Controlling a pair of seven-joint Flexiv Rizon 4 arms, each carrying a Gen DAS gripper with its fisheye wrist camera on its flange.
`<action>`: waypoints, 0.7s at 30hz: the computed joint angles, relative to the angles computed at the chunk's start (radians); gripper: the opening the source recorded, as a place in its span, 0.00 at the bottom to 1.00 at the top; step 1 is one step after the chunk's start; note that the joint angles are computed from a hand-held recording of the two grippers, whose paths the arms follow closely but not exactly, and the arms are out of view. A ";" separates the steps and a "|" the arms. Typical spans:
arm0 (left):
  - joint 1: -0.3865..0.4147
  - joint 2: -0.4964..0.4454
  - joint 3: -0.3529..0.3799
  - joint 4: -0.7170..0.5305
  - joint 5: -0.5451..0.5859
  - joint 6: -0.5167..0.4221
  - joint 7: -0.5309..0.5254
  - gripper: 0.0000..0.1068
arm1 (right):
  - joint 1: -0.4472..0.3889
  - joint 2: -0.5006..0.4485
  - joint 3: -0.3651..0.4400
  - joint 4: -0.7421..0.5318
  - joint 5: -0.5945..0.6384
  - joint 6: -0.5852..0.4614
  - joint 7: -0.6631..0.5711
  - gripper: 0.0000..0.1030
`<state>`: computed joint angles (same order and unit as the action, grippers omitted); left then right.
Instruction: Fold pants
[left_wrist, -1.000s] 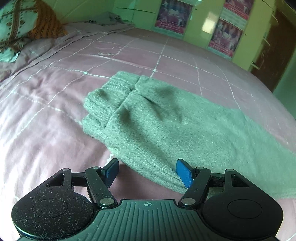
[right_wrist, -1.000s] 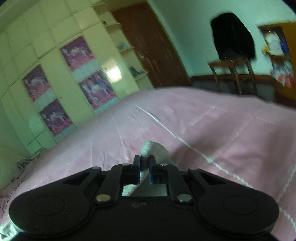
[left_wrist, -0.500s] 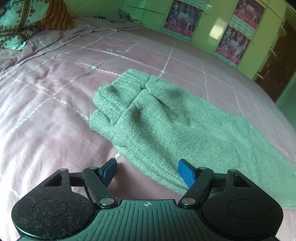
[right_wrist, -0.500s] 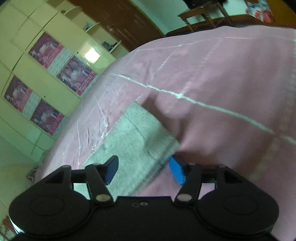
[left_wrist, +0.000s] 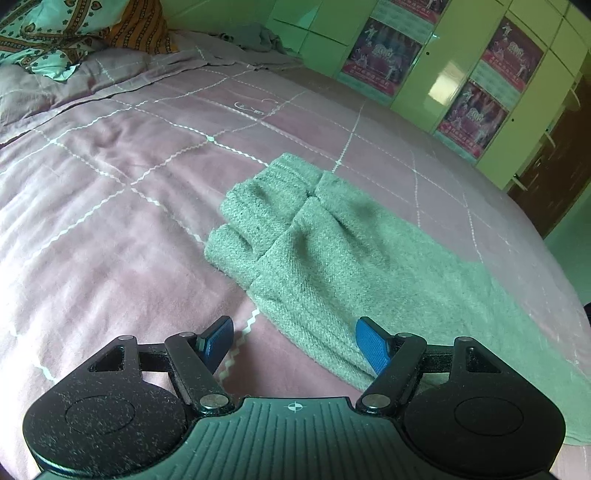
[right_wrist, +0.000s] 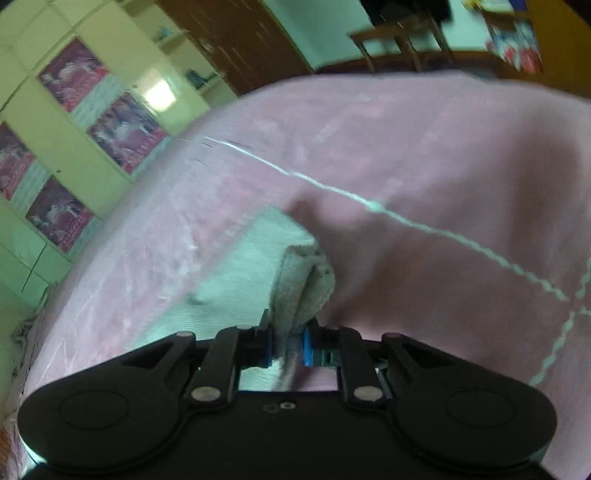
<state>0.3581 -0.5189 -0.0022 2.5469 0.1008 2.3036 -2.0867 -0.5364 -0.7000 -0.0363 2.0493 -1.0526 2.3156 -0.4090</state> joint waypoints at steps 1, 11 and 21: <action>-0.011 0.027 0.002 0.005 -0.013 -0.047 0.016 0.68 | 0.039 0.031 -0.006 0.040 0.077 0.011 -0.070 0.14; -0.025 0.028 0.039 0.069 -0.022 0.091 0.016 0.78 | 0.393 0.209 0.053 0.237 0.559 0.076 -0.590 0.14; -0.036 -0.007 0.035 0.038 0.022 0.110 0.057 0.78 | 0.561 0.201 0.180 0.353 0.423 -0.027 -0.829 0.14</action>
<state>0.3218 -0.5260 0.0326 2.5850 0.1232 2.4136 -2.0297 0.0250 -0.4990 0.1432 2.4021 -0.6293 2.2883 -1.2376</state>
